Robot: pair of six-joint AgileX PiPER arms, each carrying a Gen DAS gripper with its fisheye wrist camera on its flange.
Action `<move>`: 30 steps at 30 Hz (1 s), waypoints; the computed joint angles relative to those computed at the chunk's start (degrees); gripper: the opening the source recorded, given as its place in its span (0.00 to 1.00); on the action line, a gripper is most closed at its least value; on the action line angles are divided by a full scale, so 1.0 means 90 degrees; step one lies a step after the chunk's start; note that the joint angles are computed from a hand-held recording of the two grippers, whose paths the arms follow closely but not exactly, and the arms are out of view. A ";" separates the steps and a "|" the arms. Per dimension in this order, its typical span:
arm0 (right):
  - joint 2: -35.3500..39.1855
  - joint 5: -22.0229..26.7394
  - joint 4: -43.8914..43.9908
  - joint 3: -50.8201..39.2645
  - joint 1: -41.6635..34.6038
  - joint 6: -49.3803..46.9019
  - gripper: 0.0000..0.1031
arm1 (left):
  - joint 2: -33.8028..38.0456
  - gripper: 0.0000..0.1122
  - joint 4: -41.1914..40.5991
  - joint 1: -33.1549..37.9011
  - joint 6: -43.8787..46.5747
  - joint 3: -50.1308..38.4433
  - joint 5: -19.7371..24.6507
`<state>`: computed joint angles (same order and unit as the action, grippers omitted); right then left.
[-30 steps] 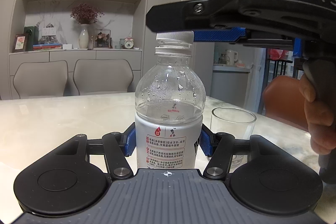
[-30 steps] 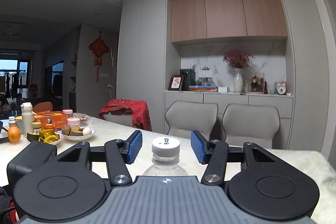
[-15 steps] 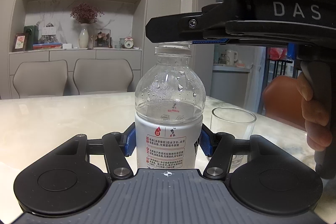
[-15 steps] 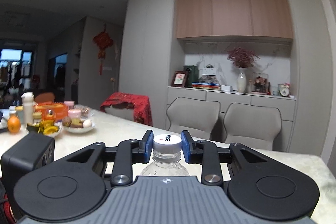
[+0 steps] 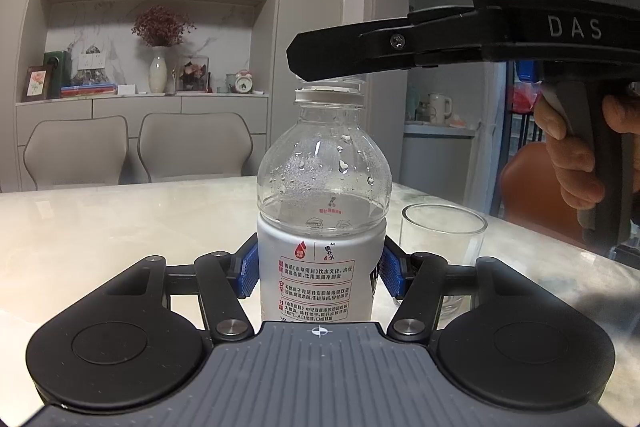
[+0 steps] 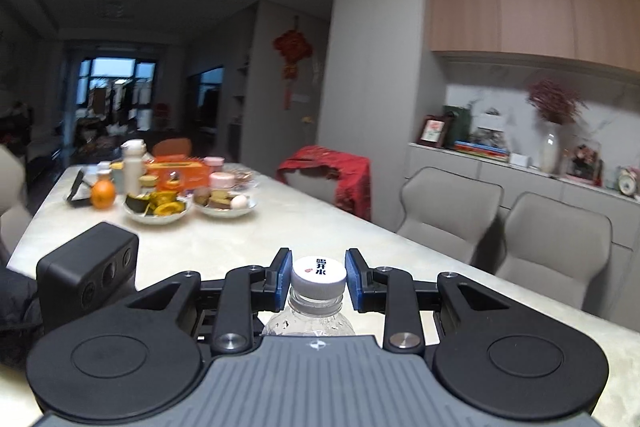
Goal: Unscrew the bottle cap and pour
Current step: 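Twist and lift the white cap off the bottle neck with the right tool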
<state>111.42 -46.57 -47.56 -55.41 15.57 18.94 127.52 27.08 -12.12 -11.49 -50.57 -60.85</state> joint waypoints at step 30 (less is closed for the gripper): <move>0.0400 -0.1250 -0.4503 -0.2174 -0.1212 0.2803 0.31 | -0.0046 0.52 0.0112 0.0057 -0.0050 0.0031 -0.0003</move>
